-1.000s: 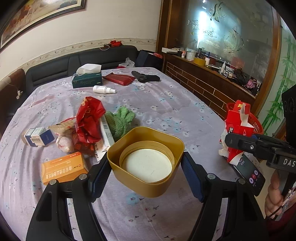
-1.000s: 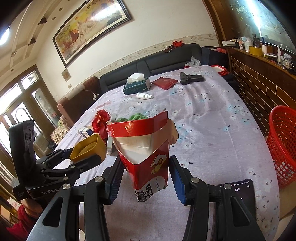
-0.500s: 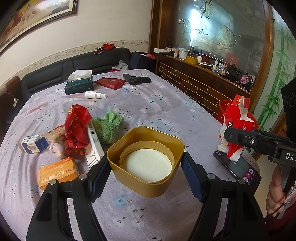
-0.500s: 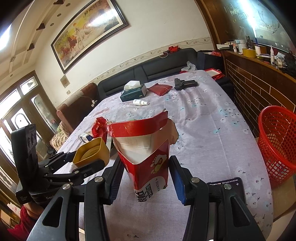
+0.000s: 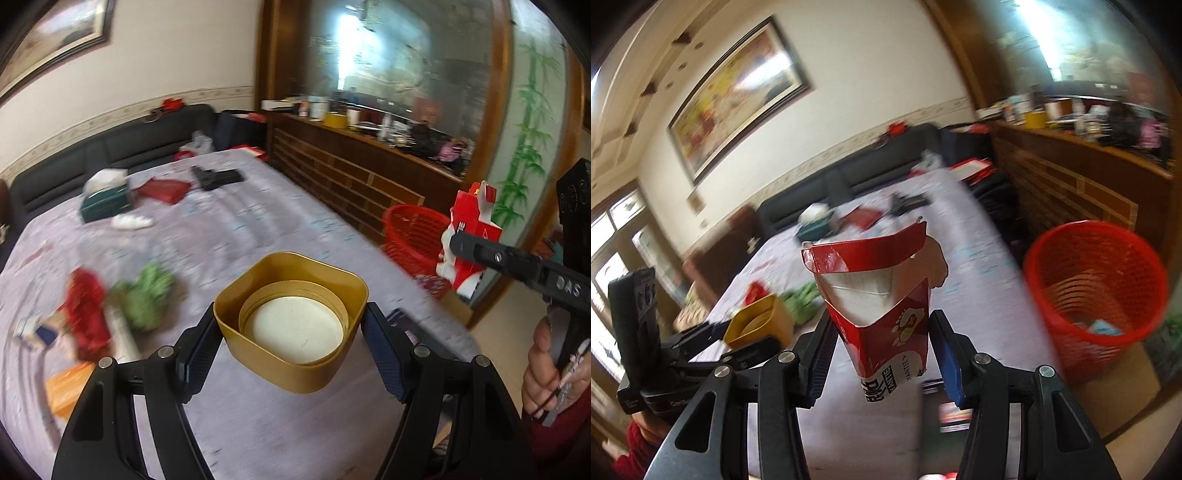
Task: Collect trash
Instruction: 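Lift and carry the container and carton in both tools to the red basket, then open both tools to drop the container and carton into the basket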
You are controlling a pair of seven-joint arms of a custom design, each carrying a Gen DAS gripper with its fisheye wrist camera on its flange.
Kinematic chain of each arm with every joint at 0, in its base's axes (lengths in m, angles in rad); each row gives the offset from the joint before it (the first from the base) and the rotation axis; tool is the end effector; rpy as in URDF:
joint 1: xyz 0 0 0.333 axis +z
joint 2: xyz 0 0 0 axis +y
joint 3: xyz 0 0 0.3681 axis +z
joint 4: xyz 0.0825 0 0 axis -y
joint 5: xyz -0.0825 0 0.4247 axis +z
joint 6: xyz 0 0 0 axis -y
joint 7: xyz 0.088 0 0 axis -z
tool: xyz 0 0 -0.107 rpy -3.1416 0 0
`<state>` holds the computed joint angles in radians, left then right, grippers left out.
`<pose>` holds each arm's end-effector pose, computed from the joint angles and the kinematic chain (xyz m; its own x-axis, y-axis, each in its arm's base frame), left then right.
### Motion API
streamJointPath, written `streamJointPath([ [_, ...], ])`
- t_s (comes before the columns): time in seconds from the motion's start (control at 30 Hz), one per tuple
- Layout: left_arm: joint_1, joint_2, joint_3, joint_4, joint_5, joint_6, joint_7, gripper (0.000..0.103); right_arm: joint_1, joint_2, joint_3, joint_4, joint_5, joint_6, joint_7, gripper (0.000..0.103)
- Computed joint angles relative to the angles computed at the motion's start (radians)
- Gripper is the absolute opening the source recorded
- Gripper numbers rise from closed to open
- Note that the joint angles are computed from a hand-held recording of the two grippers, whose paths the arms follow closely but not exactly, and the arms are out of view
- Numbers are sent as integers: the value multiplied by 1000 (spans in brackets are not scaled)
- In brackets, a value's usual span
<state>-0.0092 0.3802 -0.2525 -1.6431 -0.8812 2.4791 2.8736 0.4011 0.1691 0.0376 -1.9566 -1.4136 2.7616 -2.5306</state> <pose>0.7368 -0.1666 0.4816 -0.8180 -0.5708 0.0708 -0.4137 0.4983 -0.7619 0.5834 0.3183 0.4647 -0.2814 -0.8594 -0.4270 -0.4619 0.5113 -0.7247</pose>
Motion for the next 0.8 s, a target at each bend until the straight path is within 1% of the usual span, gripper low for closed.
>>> streamJointPath([
  [0.07, -17, 2, -9, 12, 12, -15, -12, 74, -7, -60, -6, -66, -4, -41, 33, 56],
  [0.2, -66, 20, -31, 59, 43, -70, -60, 74, -56, -180, 6, -192, 41, -119, 36, 57],
  [0.33, -126, 59, -44, 118, 87, -106, -122, 74, -119, -267, 19, -284, 70, -155, 39, 58],
  [0.47, -191, 129, -52, 209, 158, -143, -205, 74, -187, -315, 14, -348, 64, -110, 73, 58],
  [0.6, -255, 191, -57, 277, 228, -149, -276, 74, -245, -318, 1, -372, 45, -27, 107, 60],
  [0.7, -285, 233, -62, 320, 263, -136, -305, 74, -278, -302, -11, -374, 34, 29, 110, 62],
  [0.8, -296, 258, -69, 339, 281, -123, -315, 74, -304, -279, -23, -365, 18, 76, 116, 68],
])
